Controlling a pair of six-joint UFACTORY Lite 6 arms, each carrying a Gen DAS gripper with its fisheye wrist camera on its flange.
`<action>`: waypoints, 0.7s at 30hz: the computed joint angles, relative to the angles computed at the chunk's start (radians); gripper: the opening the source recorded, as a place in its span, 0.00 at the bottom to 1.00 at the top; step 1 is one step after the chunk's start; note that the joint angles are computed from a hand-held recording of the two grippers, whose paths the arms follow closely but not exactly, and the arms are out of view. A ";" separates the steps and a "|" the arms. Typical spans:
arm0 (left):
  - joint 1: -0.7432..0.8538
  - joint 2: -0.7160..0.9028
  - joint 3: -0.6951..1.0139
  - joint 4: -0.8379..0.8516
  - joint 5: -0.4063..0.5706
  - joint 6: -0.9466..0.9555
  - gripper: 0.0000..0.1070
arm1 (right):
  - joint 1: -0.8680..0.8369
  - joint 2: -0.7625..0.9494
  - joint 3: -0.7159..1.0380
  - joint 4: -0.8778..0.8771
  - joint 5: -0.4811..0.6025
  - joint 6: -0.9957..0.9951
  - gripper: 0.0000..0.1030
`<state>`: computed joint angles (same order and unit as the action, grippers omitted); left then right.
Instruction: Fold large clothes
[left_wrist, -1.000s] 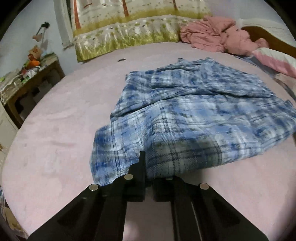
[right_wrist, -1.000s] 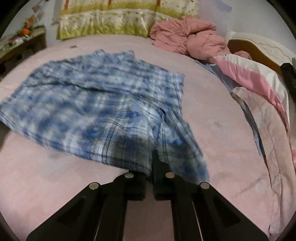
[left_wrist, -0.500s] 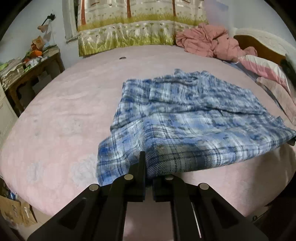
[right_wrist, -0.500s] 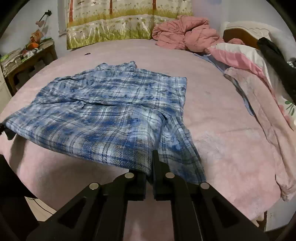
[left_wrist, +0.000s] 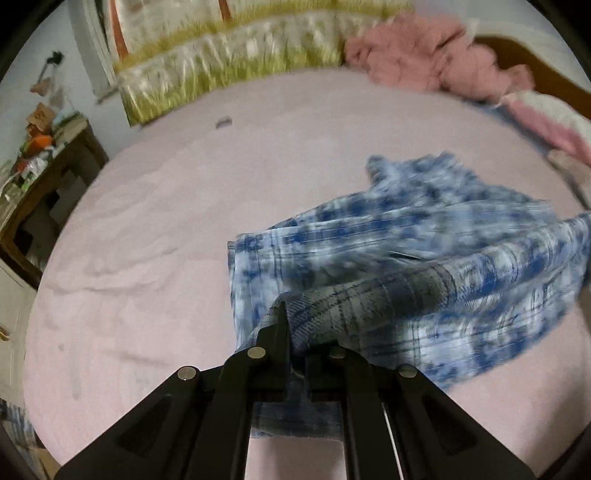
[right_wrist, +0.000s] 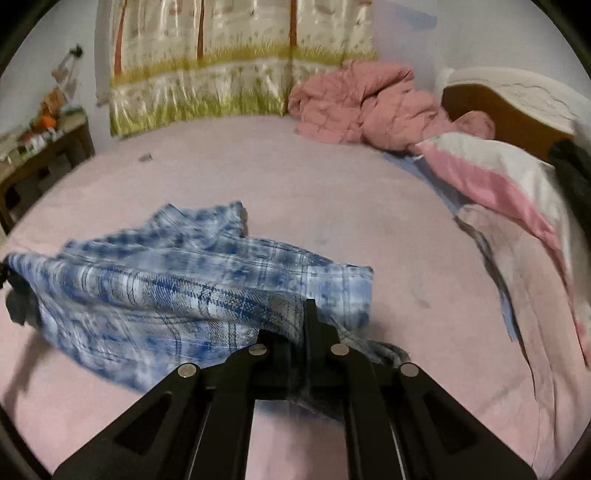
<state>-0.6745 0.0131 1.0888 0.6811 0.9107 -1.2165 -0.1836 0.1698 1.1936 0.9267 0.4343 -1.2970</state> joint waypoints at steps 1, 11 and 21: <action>0.056 0.040 0.022 -0.028 -0.042 0.048 0.05 | 0.028 0.068 0.057 -0.049 -0.015 0.063 0.04; 0.266 0.316 0.242 -0.059 -0.194 0.185 0.05 | 0.132 0.512 0.534 -0.399 0.004 0.459 0.04; 0.274 0.378 0.248 0.181 -0.278 0.005 0.11 | 0.181 0.662 0.692 -0.535 -0.085 0.626 0.14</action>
